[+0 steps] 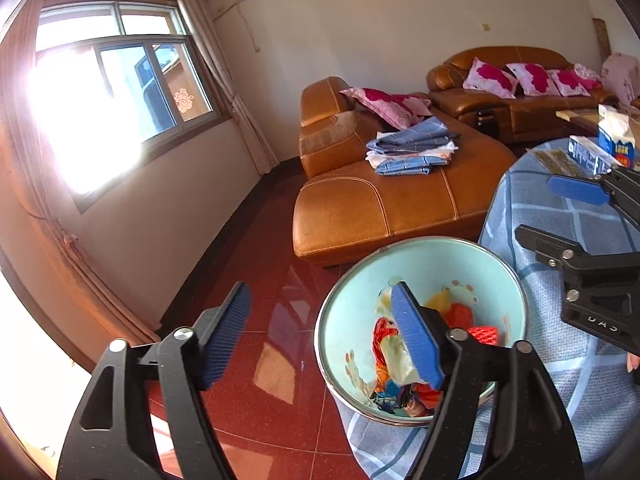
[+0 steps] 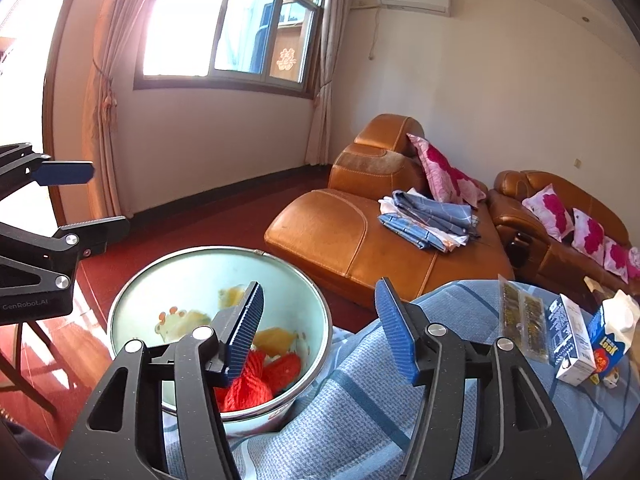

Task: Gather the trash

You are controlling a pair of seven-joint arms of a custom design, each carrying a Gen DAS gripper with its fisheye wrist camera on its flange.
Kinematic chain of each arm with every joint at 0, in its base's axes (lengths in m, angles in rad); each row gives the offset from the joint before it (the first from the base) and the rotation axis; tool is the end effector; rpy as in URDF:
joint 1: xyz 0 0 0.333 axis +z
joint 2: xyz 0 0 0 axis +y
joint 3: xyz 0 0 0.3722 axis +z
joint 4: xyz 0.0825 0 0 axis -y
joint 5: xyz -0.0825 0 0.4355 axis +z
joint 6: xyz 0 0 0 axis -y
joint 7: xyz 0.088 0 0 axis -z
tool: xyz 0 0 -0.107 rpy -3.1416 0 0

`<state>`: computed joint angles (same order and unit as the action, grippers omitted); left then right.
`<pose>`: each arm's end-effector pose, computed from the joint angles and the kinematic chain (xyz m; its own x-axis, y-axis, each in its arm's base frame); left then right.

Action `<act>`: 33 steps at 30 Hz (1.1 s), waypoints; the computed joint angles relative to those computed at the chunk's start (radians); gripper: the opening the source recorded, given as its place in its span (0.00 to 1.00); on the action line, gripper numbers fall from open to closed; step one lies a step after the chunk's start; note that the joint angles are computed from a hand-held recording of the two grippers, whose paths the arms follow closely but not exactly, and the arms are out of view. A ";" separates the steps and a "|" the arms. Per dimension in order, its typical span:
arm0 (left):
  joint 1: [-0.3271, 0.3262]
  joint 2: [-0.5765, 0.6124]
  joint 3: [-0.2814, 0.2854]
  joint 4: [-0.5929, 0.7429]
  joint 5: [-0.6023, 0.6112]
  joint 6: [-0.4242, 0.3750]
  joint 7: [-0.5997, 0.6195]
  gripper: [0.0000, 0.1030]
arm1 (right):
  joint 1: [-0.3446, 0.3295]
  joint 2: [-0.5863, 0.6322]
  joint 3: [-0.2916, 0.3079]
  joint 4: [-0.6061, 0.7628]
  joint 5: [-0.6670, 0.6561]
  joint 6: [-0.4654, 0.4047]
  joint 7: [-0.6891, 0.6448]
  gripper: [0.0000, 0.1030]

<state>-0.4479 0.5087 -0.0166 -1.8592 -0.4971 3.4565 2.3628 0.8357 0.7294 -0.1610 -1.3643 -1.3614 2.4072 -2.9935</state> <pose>0.6892 -0.2809 0.3821 -0.4491 -0.8296 -0.3317 -0.3229 0.4969 -0.8055 0.6429 0.5518 0.3453 -0.1025 -0.9845 0.1421 -0.4302 -0.0850 -0.8987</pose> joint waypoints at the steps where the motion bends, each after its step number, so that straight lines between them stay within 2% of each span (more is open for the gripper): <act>1: 0.022 -0.003 -0.023 -0.003 0.010 0.003 -0.013 0.73 | 0.009 -0.009 -0.009 -0.014 -0.018 -0.003 0.031 0.59; 2: 0.041 -0.006 -0.042 -0.007 0.019 0.011 -0.027 0.77 | 0.019 -0.019 -0.017 -0.031 -0.040 -0.009 0.070 0.59; 4: 0.133 -0.012 -0.135 -0.024 0.084 0.037 -0.083 0.81 | 0.021 -0.036 -0.017 -0.054 -0.074 -0.018 0.120 0.59; 6: 0.172 -0.015 -0.173 -0.036 0.125 0.058 -0.124 0.82 | 0.019 -0.049 -0.009 -0.071 -0.099 -0.029 0.157 0.59; 10: 0.216 -0.019 -0.211 -0.050 0.188 0.083 -0.193 0.85 | 0.007 -0.061 0.013 -0.085 -0.128 -0.050 0.180 0.60; 17: 0.208 -0.020 -0.193 -0.051 0.220 0.089 -0.242 0.86 | -0.006 -0.059 0.034 -0.079 -0.135 -0.064 0.176 0.61; 33: 0.200 -0.019 -0.181 -0.055 0.239 0.095 -0.255 0.90 | -0.012 -0.067 0.041 -0.086 -0.136 -0.066 0.170 0.62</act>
<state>-0.2476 0.4894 -0.1980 -1.9140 -0.2581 3.5517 2.1081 0.8242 0.6621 -0.1203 -1.4503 -1.4976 2.3415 -2.8234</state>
